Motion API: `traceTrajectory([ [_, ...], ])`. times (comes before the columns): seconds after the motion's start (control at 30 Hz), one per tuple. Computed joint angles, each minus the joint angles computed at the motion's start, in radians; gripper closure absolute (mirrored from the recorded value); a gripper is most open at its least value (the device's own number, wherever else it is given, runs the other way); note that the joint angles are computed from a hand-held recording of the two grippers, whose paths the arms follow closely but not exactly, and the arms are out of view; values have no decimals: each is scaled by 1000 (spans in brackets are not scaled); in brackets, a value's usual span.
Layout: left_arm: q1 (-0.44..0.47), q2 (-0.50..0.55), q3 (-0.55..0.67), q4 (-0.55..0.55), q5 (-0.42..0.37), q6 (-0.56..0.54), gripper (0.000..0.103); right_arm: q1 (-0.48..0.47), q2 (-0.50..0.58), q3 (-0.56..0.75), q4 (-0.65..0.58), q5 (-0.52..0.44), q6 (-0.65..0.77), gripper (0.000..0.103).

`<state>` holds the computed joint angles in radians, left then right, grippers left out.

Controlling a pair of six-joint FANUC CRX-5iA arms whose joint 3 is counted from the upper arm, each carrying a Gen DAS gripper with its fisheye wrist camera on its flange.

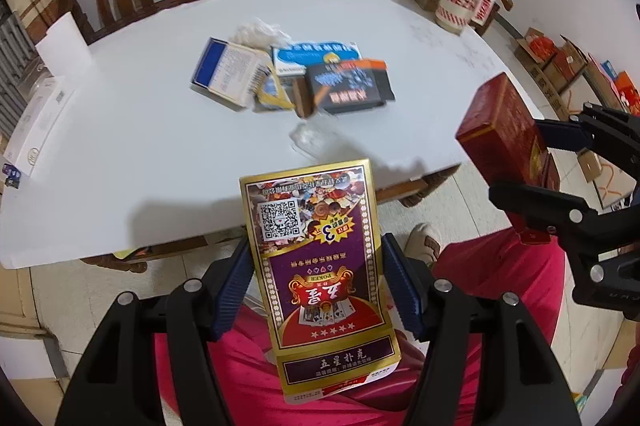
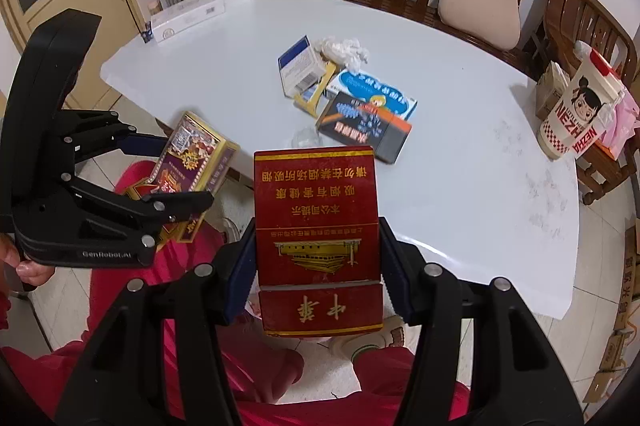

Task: Collect trash
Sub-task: 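Lift both packs and carry them down over the white trash bag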

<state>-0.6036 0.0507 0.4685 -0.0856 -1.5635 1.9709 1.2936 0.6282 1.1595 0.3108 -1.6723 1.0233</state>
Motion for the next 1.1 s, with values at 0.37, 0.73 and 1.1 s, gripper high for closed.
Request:
traceTrajectory([
  [0.37, -36, -44, -149, 37, 83, 11, 42, 27, -132, -295, -30, 125, -85, 48],
  [0.73, -57, -55, -275, 64, 144, 14, 42, 38, -180, -457, -61, 191, -145, 48],
  [1.1, -43, -27, -355, 100, 197, -6, 41, 16, -174, -550, -101, 234, -177, 48],
])
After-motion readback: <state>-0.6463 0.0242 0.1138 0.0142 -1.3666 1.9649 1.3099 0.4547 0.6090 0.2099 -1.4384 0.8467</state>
